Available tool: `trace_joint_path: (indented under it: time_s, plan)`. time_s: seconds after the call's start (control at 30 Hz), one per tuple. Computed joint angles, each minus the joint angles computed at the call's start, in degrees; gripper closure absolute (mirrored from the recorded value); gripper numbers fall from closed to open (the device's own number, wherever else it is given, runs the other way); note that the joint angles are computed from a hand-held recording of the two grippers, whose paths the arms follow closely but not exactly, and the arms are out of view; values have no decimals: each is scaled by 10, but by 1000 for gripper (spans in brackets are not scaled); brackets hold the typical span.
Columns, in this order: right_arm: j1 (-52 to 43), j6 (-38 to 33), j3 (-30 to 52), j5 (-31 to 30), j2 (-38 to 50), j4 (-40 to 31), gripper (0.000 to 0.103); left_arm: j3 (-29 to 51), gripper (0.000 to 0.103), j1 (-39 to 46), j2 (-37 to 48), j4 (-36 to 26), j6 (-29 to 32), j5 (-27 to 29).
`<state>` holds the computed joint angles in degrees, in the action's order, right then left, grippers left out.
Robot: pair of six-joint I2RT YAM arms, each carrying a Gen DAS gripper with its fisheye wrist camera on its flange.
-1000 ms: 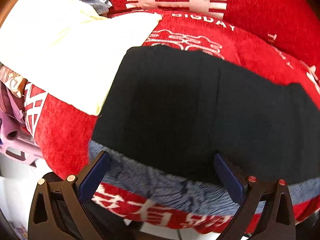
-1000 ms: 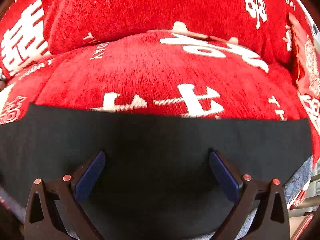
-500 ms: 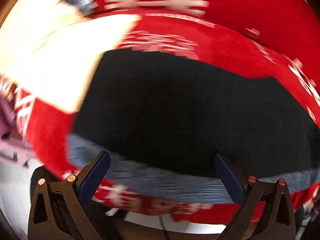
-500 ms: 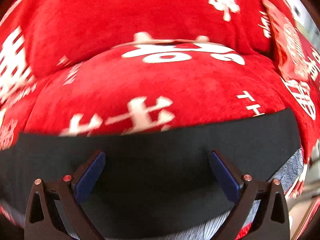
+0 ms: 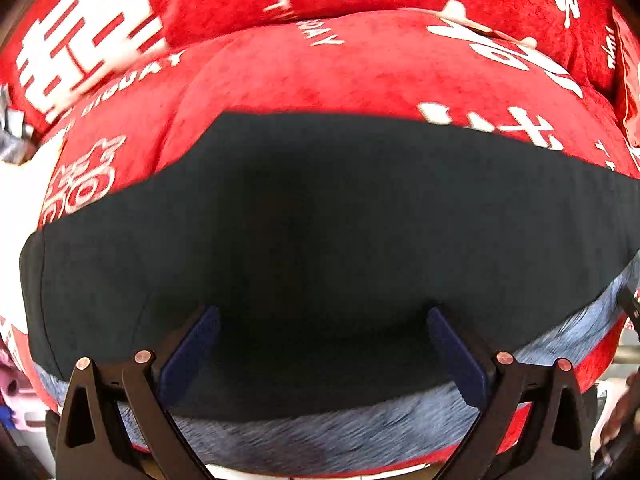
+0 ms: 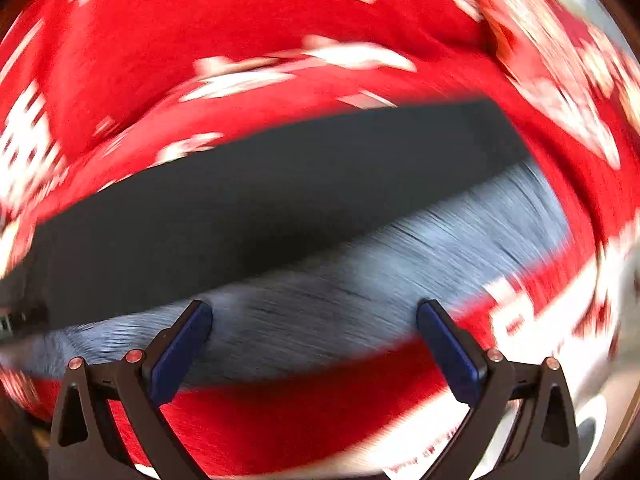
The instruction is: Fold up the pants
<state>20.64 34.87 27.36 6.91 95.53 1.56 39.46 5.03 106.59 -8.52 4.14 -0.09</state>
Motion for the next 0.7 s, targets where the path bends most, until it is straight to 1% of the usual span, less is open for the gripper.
trace_joint_path:
  time_s: [0.03, 0.07, 0.1, 0.17, 0.2, 0.23, 0.3, 0.33, 0.4, 0.43, 0.5, 0.57, 0.63, 0.7]
  plan:
    - [-28, 9, -29, -23, -24, 13, 0, 12, 0, -12, -3, -18, -7, 3]
    - [-44, 10, -54, -33, -47, 21, 0, 22, 0, -27, -4, -33, -17, 10]
    - [-47, 7, -71, -36, -66, 26, 0, 24, 0, -32, -12, -44, -18, 18]
    - [-41, -8, -96, -48, -89, 42, 0, 29, 0, -81, -14, -53, -52, 26]
    - [-39, -13, -100, -58, -88, 53, 0, 31, 0, -97, -13, -56, -65, 25]
    - [-34, -15, -102, -70, -78, 70, 0, 49, 0, -128, 9, -58, -98, 14]
    - [-31, -18, -97, -90, -44, 106, 0, 68, 0, -163, 24, -61, -135, -8]
    - [-28, -17, -92, -90, -32, 113, 0, 81, 0, -188, 31, -61, -156, -23]
    - [-15, -21, -85, -78, -26, 122, 0, 112, 0, -217, 46, -75, -176, -35]
    - [-15, -30, -88, -89, -25, 141, 0, 138, 0, -234, 61, -88, -191, -48]
    - [-21, -42, -87, -108, -17, 164, 0, 178, 0, -237, 92, -105, -203, -52]
    - [-26, -50, -75, -107, 3, 179, 0, 219, 0, -233, 124, -126, -230, -41]
    - [-41, -53, -77, -117, 10, 207, 0, 233, 0, -239, 131, -132, -244, -48]
    - [-68, -51, -85, -140, 25, 257, 0, 230, 0, -251, 131, -122, -245, -66]
